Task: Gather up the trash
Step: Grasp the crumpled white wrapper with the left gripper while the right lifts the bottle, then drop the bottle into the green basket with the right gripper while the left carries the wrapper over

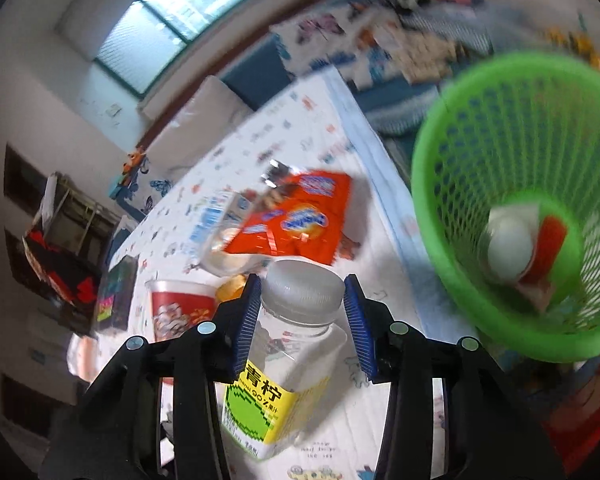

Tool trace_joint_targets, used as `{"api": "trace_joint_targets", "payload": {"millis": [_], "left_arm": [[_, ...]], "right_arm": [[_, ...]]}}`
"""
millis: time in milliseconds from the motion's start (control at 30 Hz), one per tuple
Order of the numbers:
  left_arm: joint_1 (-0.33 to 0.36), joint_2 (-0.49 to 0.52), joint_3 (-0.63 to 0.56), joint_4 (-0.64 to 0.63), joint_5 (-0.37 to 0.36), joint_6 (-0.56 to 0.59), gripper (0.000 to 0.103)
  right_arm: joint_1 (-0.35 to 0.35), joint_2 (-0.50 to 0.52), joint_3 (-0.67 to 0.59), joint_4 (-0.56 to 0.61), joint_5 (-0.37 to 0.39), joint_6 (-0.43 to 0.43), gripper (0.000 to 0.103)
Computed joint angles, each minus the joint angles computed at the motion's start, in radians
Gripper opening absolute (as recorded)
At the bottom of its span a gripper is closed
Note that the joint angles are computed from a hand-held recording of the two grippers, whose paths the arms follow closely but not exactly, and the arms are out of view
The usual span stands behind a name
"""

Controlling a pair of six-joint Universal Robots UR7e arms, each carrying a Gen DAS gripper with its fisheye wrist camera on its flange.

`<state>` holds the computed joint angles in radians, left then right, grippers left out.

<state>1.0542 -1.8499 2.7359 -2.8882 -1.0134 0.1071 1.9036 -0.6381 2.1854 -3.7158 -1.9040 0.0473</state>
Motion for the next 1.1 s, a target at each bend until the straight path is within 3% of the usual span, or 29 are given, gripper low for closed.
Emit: {"api": "trace_joint_targets", "payload": {"millis": [233, 633, 833, 1100], "left_arm": [[-0.019, -0.053, 0.000, 0.043, -0.017, -0.004, 0.043], [-0.050, -0.076, -0.029, 0.089, -0.061, -0.024, 0.043], [-0.083, -0.033, -0.057, 0.063, -0.073, -0.009, 0.043], [-0.107, 0.108, -0.129, 0.001, -0.108, 0.010, 0.043]], "right_arm": [[0.085, -0.005, 0.033, -0.118, -0.075, -0.085, 0.042], [0.126, -0.020, 0.038, -0.198, -0.159, -0.192, 0.040], [0.120, -0.077, 0.057, -0.227, -0.198, -0.226, 0.040], [0.062, -0.136, 0.078, -0.316, -0.297, -0.296, 0.040]]}}
